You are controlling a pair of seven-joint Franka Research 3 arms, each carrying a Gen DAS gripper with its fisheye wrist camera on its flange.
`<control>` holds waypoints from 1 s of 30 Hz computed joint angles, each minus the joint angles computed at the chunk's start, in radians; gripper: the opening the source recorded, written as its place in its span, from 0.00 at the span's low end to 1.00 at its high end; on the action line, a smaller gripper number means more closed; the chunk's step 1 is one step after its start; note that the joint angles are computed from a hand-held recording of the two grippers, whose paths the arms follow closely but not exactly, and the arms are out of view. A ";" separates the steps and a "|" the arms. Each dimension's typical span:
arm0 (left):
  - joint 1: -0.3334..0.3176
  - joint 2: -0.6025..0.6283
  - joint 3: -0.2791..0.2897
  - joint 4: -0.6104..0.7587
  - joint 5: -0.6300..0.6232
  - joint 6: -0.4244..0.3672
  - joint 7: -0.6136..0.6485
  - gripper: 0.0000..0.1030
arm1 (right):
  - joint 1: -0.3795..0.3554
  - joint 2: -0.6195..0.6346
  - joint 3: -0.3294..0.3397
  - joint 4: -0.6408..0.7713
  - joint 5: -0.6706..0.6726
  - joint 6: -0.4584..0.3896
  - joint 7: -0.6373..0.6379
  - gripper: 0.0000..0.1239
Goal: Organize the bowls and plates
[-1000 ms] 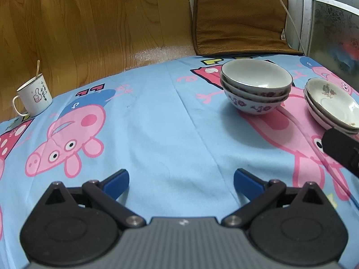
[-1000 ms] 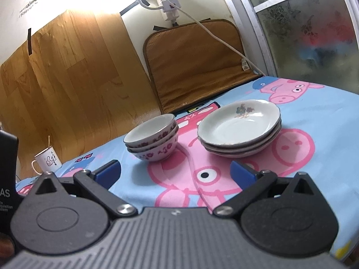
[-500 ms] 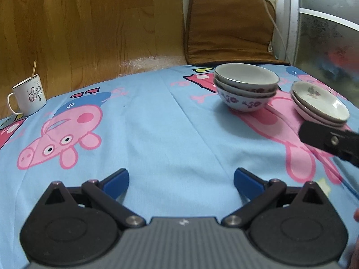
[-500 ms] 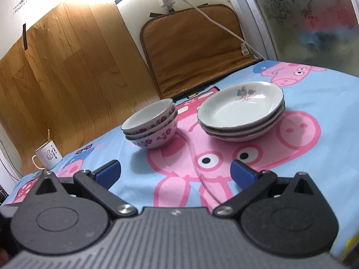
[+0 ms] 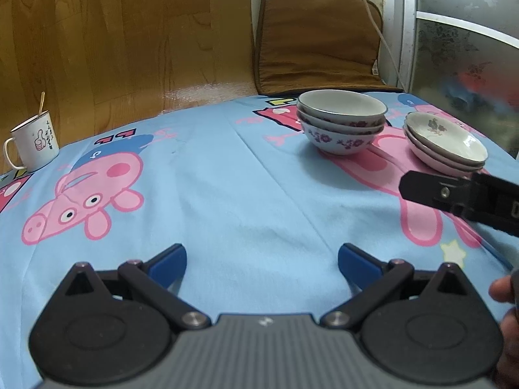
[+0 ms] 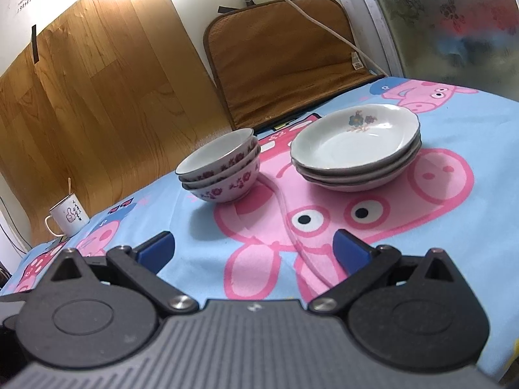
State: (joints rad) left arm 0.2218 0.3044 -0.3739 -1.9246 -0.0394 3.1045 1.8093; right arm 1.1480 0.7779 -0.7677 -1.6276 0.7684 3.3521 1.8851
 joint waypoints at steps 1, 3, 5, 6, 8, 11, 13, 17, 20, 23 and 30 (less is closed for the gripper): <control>-0.005 -0.003 0.005 -0.004 0.005 0.002 -0.003 1.00 | 0.001 0.001 -0.001 0.001 0.002 0.000 0.001 0.83; 0.014 -0.003 -0.016 -0.006 -0.005 0.001 0.012 1.00 | -0.001 0.001 0.002 0.001 0.002 0.002 0.001 0.83; 0.082 0.001 -0.093 -0.010 -0.050 0.000 0.069 1.00 | 0.001 0.001 0.000 0.001 0.005 0.001 0.000 0.83; 0.108 0.005 -0.121 -0.007 -0.071 -0.003 0.093 1.00 | 0.000 0.000 0.000 0.001 0.004 -0.002 -0.001 0.83; 0.122 0.009 -0.139 -0.002 -0.097 -0.008 0.117 1.00 | 0.020 0.012 -0.030 0.005 0.004 -0.027 0.012 0.83; 0.082 0.005 -0.098 0.001 -0.093 -0.013 0.111 1.00 | 0.028 0.021 -0.051 0.007 -0.031 -0.042 0.049 0.83; 0.055 0.005 -0.070 0.006 -0.085 -0.017 0.104 1.00 | 0.014 0.018 -0.036 0.007 -0.055 -0.030 0.070 0.83; 0.022 0.007 -0.034 0.012 -0.071 -0.017 0.086 1.00 | -0.004 0.017 -0.013 0.012 -0.060 -0.007 0.077 0.83; 0.020 0.010 -0.033 0.016 -0.070 -0.020 0.085 1.00 | -0.033 0.004 0.032 0.012 -0.043 0.029 0.051 0.83; 0.030 0.012 -0.044 0.019 -0.077 -0.023 0.096 1.00 | -0.084 -0.023 0.110 0.008 -0.037 0.078 0.013 0.83; 0.041 0.015 -0.058 0.028 -0.099 -0.041 0.137 1.00 | -0.186 -0.062 0.255 0.006 -0.036 0.154 -0.053 0.83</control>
